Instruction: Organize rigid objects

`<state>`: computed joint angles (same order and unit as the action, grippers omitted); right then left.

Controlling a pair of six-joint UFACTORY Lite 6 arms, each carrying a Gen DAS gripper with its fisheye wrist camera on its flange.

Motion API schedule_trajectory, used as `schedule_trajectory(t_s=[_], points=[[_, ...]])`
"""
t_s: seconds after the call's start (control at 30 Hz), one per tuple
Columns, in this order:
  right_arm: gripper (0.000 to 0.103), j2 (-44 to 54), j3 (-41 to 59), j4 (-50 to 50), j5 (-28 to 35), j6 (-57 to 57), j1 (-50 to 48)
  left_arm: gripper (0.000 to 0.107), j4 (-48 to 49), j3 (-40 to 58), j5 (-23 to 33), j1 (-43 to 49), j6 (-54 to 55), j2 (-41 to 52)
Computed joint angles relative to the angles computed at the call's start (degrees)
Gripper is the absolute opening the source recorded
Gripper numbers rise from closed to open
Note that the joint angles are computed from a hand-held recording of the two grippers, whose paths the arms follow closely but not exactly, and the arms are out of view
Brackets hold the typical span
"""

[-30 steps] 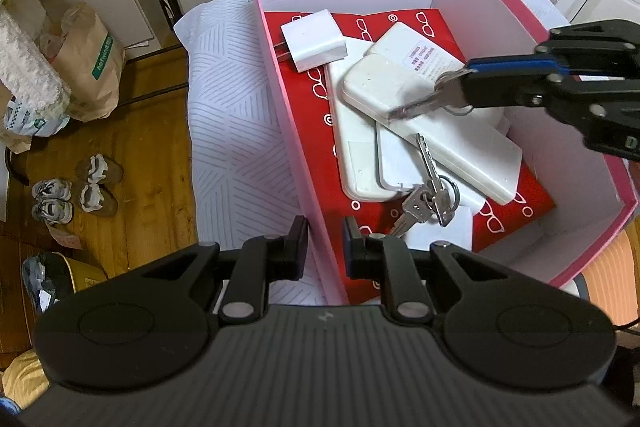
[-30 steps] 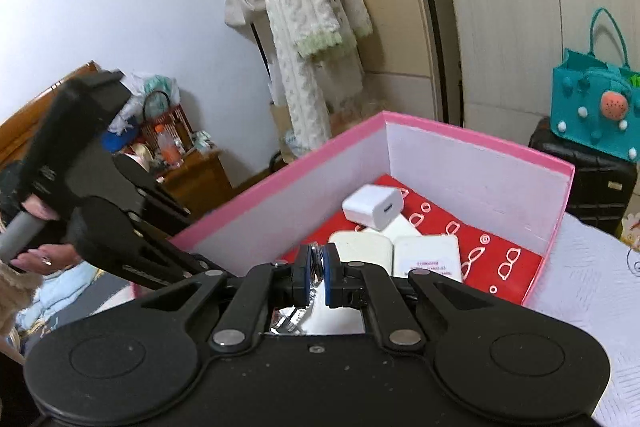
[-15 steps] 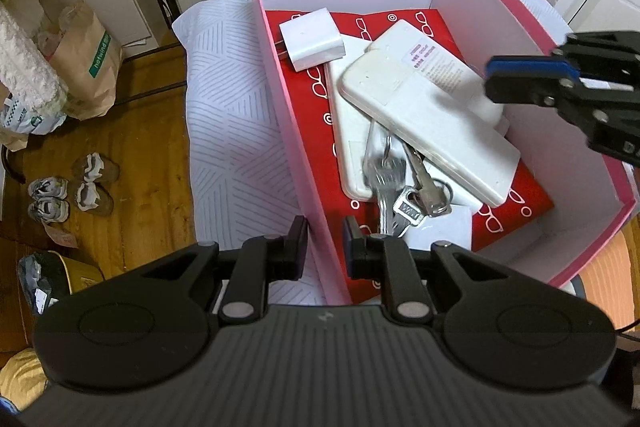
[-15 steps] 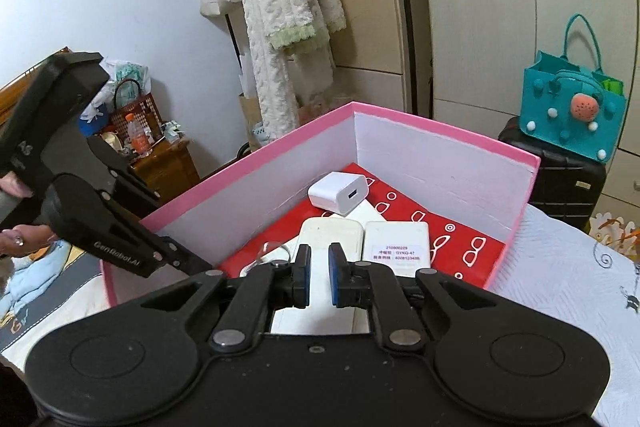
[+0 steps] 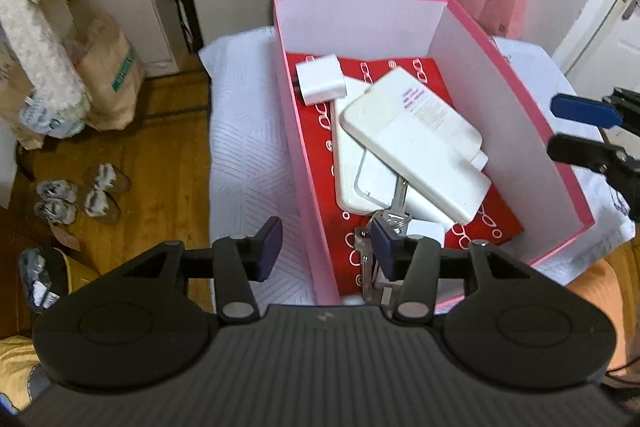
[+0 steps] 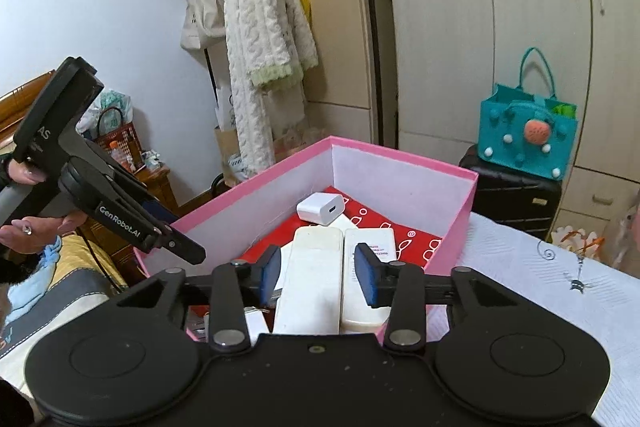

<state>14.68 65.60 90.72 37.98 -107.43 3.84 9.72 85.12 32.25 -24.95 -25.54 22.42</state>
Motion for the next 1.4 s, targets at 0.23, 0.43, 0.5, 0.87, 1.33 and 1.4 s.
schedule_trajectory(t_s=[0.23, 0.43, 0.5, 0.87, 1.33, 1.4], points=[[0.056, -7.8, -7.5, 2.7, -1.2, -1.8, -1.4, 0.053, 13.8, -6.8, -2.3, -6.3, -16.9, -7.1], [0.060, -14.2, -14.3, 6.1, -1.6, -4.9, -3.7, 0.057, 33.1, -11.6, -0.7, -13.9, -38.8, -10.3], [0.064, -16.5, -16.8, 7.3, -1.1, -6.0, -4.8, 0.058, 38.9, -12.6, 0.9, -16.4, -45.6, -10.7], [0.067, -27.7, -28.0, 11.0, 0.2, -9.9, -10.9, 0.067, 57.4, -12.1, 14.0, -29.0, -68.2, -6.3], [0.103, -38.1, -42.0, 24.6, -1.1, -23.2, -15.9, 0.081, 64.9, -11.6, 22.2, -37.1, -86.5, 1.4], [0.103, -38.4, -43.0, 24.1, -0.7, -22.2, -16.6, 0.085, 65.1, -11.4, 22.3, -37.8, -87.1, 2.1]])
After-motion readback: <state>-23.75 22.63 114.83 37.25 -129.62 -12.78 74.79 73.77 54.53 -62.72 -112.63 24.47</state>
